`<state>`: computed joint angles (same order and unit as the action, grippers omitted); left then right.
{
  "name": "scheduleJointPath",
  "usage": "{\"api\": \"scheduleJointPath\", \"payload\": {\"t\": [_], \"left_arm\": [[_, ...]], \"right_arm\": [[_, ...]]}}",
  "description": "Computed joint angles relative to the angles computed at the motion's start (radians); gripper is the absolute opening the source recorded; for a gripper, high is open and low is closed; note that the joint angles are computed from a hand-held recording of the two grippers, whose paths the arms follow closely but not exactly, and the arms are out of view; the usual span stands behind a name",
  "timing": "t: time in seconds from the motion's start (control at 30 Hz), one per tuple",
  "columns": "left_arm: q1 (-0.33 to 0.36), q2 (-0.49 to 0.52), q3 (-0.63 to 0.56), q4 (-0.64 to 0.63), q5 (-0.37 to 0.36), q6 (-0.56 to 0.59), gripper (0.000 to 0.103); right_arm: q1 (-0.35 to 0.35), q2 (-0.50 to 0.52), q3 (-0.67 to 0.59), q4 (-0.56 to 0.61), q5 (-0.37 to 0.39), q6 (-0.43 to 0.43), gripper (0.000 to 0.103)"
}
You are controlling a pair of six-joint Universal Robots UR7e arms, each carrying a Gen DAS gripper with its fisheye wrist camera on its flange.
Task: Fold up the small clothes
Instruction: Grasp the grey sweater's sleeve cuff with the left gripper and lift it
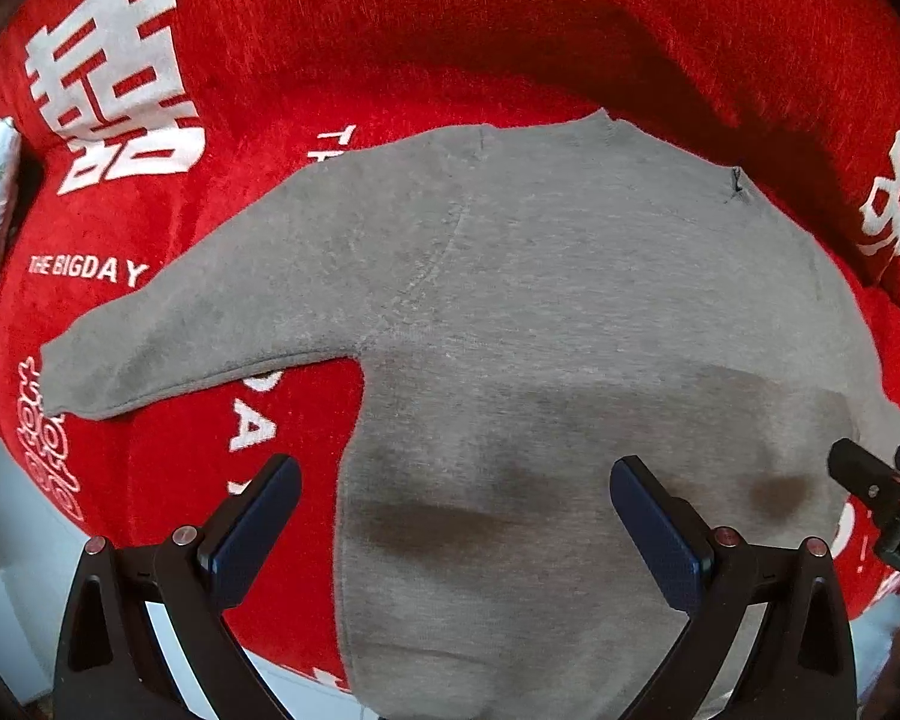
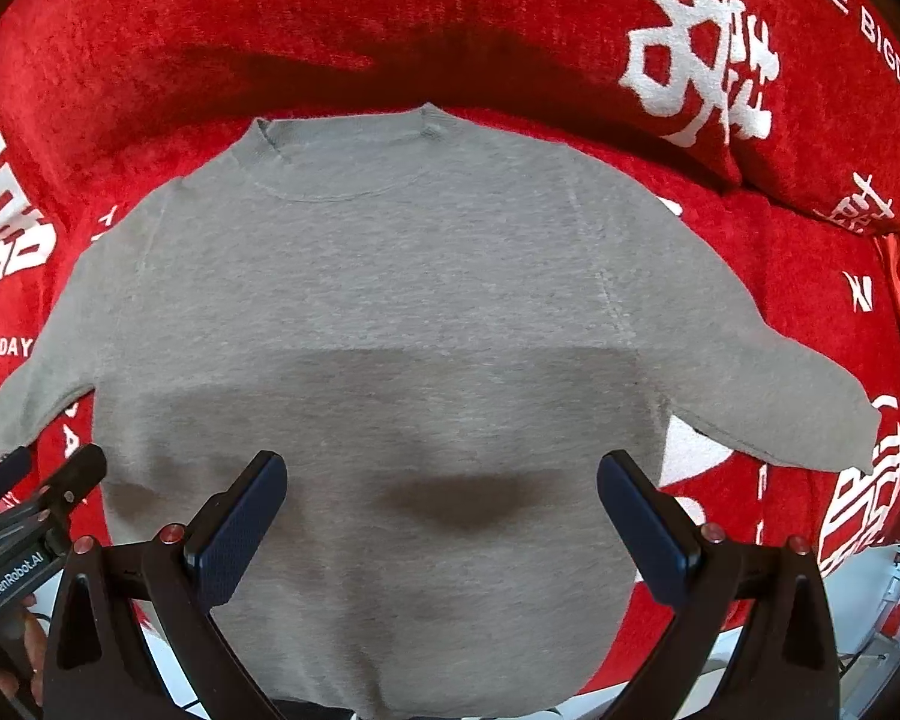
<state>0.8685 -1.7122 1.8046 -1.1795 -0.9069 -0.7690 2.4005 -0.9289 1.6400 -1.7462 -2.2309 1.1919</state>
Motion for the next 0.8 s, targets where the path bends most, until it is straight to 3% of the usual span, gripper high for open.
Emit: {"api": "scheduleJointPath", "payload": {"t": [0.2, 0.4, 0.47, 0.53, 0.6, 0.7, 0.8], "left_arm": [[0.042, -0.026, -0.006, -0.027, -0.013, 0.011, 0.103], [0.17, -0.075, -0.037, -0.111, -0.071, 0.08, 0.103], [0.216, -0.104, -0.049, -0.142, -0.023, 0.085, 0.103], [0.286, -0.129, -0.065, -0.195, 0.013, 0.106, 0.103], [0.36, -0.144, -0.076, -0.26, 0.006, 0.134, 0.103], [0.505, -0.164, -0.07, -0.431, -0.047, 0.207, 0.103], [0.661, -0.136, -0.069, -0.614, -0.148, 0.298, 0.103]], "right_arm": [[0.014, 0.032, -0.004, -0.146, 0.025, -0.117, 0.103], [0.013, 0.103, -0.055, -0.221, 0.142, -0.235, 0.103], [0.022, 0.138, -0.089, -0.204, 0.151, -0.259, 0.103], [0.026, 0.17, -0.114, -0.188, 0.153, -0.275, 0.103], [0.024, 0.202, -0.128, -0.187, 0.166, -0.275, 0.103], [0.02, 0.24, -0.139, -0.196, 0.202, -0.283, 0.103], [0.015, 0.279, -0.152, -0.188, 0.209, -0.3, 0.103]]}}
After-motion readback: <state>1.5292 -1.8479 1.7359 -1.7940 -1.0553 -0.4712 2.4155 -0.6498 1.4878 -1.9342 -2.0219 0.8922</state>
